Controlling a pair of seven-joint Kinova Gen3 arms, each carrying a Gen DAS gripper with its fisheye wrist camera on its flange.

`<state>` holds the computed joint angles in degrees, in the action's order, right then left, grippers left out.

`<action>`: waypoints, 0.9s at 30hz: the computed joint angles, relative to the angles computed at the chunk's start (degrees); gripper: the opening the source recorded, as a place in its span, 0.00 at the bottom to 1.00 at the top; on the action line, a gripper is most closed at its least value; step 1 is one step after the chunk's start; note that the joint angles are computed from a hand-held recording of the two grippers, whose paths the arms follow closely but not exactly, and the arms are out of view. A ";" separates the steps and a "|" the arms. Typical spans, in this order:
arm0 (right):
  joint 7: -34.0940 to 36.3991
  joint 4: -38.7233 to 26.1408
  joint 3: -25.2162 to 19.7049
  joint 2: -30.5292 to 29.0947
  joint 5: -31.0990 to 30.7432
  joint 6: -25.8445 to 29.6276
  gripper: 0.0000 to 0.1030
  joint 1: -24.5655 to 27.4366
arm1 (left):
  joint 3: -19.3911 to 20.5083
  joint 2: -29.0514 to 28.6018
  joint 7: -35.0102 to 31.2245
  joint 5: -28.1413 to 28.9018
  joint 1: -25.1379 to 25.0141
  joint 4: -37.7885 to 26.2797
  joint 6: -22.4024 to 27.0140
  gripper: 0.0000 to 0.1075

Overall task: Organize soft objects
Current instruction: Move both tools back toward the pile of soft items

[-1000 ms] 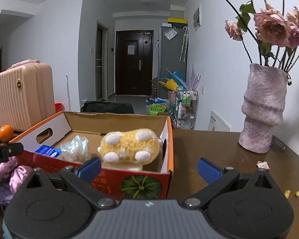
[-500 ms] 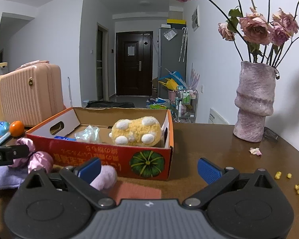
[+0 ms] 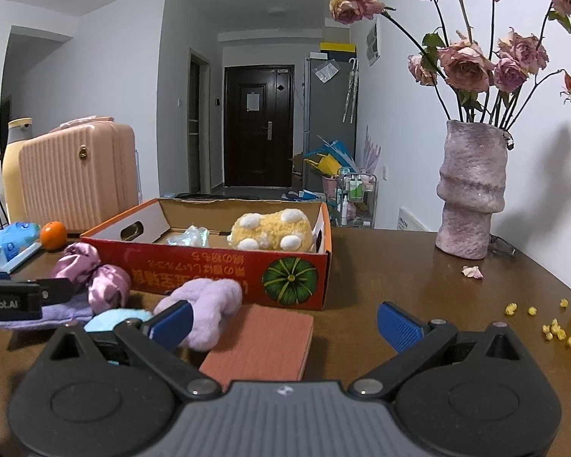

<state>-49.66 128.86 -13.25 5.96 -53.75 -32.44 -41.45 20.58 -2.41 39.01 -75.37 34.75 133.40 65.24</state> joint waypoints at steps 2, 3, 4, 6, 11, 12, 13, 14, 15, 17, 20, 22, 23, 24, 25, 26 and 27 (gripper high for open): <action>-0.46 1.20 -0.41 -0.85 -0.47 -0.46 1.00 -0.28 | 0.75 -0.29 -0.03 0.84 0.76 0.12 0.68 0.96; -0.75 1.80 -0.69 -1.31 -0.68 -0.61 1.00 -0.33 | 1.10 -0.42 0.10 1.17 1.14 0.24 1.00 0.96; -1.03 2.29 -0.95 -1.71 -0.85 -0.71 1.00 -0.30 | 1.51 -0.56 0.17 1.60 1.58 0.32 1.39 0.96; -1.52 3.37 -1.58 -2.46 -1.36 -1.00 1.00 -0.24 | 2.14 -0.77 0.32 2.32 2.34 0.47 1.93 0.96; -1.64 5.23 -2.99 -3.89 -3.16 -0.89 1.00 0.22 | 3.90 -1.13 0.65 4.22 4.48 0.77 3.46 0.96; -1.47 5.60 -3.29 -4.21 -3.62 -0.89 1.00 0.27 | 4.12 -1.21 0.63 4.57 4.85 0.79 3.64 0.96; -1.16 5.99 -3.66 -4.51 -4.26 -1.06 1.00 0.26 | 4.38 -1.35 0.59 4.94 5.26 0.84 3.75 0.96; -0.82 6.34 -4.00 -4.83 -4.86 -1.16 1.00 0.29 | 4.66 -1.52 0.49 5.33 5.67 0.89 3.82 0.96; -0.44 6.74 -4.41 -5.13 -5.65 -1.36 1.00 0.26 | 4.96 -1.72 0.38 5.71 6.07 0.96 3.87 0.96; 0.71 7.38 -5.27 -5.72 -7.71 -1.67 1.00 0.18 | 5.61 -1.99 0.30 6.40 6.81 1.06 4.06 0.96; 2.82 7.85 -6.37 -6.34 -10.82 -1.66 1.00 0.17 | 6.40 -2.47 0.14 7.35 7.75 1.23 4.15 0.96; 3.89 8.23 -7.06 -6.60 -12.56 -2.06 1.00 0.10 | 6.94 -2.56 -0.18 8.07 8.25 1.10 4.35 0.96; 4.14 8.44 -7.35 -6.69 -13.13 -2.32 1.00 0.03 | 7.12 -2.53 -0.25 8.29 8.43 1.06 4.46 0.96; 4.41 8.59 -7.62 -6.78 -13.69 -2.56 1.00 -0.04 | 7.27 -2.57 -0.25 8.42 8.61 1.09 4.52 0.96; 4.85 8.61 -7.81 -6.84 -14.31 -2.70 1.00 -0.06 | 7.46 -2.59 -0.23 8.55 8.82 1.06 4.66 0.96; 5.37 8.58 -7.97 -6.83 -14.97 -2.85 1.00 -0.09 | 7.59 -2.64 -0.19 8.58 9.00 1.10 4.72 0.96; 5.76 8.49 -8.00 -6.78 -15.41 -2.82 1.00 -0.06 | 7.63 -2.68 -0.18 8.57 9.09 1.12 4.68 0.96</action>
